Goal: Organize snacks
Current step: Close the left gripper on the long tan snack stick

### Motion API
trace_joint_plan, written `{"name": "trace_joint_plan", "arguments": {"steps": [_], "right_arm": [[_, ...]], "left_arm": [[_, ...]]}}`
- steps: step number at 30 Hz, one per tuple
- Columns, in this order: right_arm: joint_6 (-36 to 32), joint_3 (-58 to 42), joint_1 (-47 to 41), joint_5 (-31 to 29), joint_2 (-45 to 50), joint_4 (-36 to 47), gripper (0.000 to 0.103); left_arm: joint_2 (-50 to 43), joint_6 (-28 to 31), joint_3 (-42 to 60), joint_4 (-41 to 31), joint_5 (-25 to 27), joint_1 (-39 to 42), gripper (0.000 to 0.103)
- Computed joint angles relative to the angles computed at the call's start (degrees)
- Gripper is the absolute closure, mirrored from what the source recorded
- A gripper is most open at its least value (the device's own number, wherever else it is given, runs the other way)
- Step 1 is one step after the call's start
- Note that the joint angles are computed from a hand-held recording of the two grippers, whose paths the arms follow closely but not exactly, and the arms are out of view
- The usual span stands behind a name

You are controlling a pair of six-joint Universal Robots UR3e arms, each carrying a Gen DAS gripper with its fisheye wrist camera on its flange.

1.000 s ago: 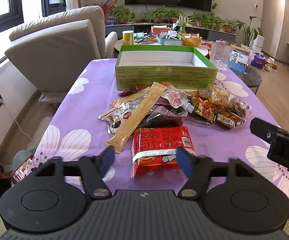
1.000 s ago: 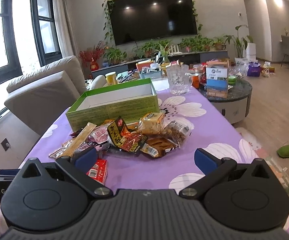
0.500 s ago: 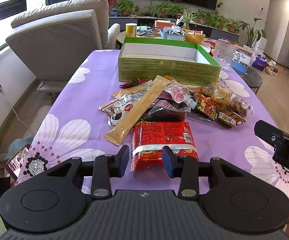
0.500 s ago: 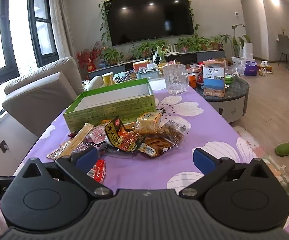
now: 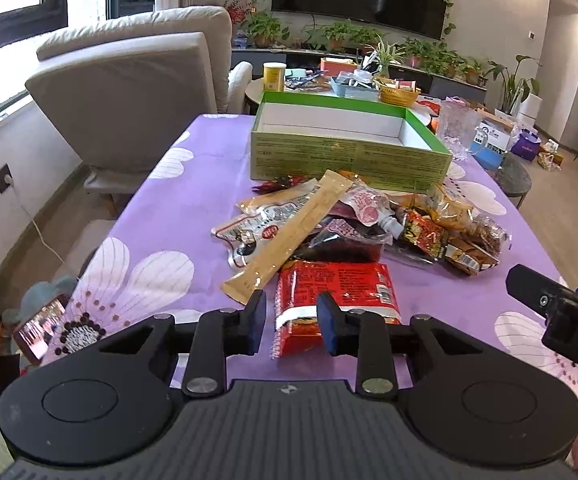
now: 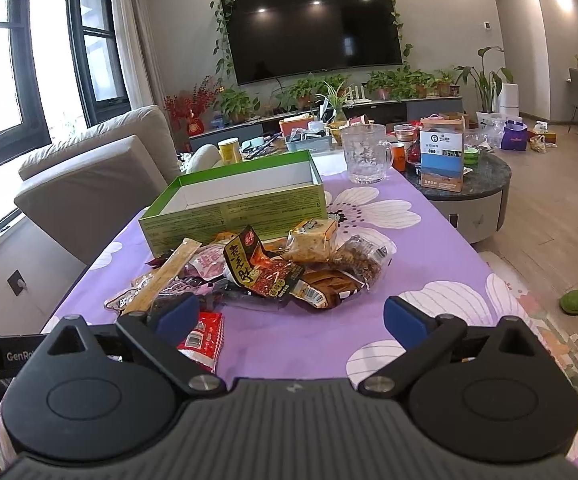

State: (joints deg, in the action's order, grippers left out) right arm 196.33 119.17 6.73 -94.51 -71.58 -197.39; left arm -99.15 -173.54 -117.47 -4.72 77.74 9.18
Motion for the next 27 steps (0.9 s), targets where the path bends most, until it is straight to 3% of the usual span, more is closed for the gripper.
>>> {"name": "trace_joint_plan", "arguments": {"steps": [8, 10, 12, 21, 27], "right_arm": [[0.5, -0.7, 0.1, 0.2, 1.0, 0.5, 0.042], [0.7, -1.1, 0.0, 0.4, 1.3, 1.2, 0.042], [0.7, -1.3, 0.0, 0.3, 1.5, 1.6, 0.042], [-0.9, -2.7, -0.2, 0.1, 3.6, 1.5, 0.041], [-3.5, -2.7, -1.0, 2.0, 4.8, 0.8, 0.041]], "left_arm": [[-1.2, 1.5, 0.8, -0.8, 0.2, 0.8, 0.075], [-1.6, 1.6, 1.3, -1.7, -0.4, 1.1, 0.060], [-2.0, 1.9, 1.9, -2.3, -1.1, 1.5, 0.053], [-6.5, 2.4, 7.7, -1.9, -5.1, 4.4, 0.052], [-14.5, 6.2, 17.3, -5.8, -4.2, 1.9, 0.053]]}}
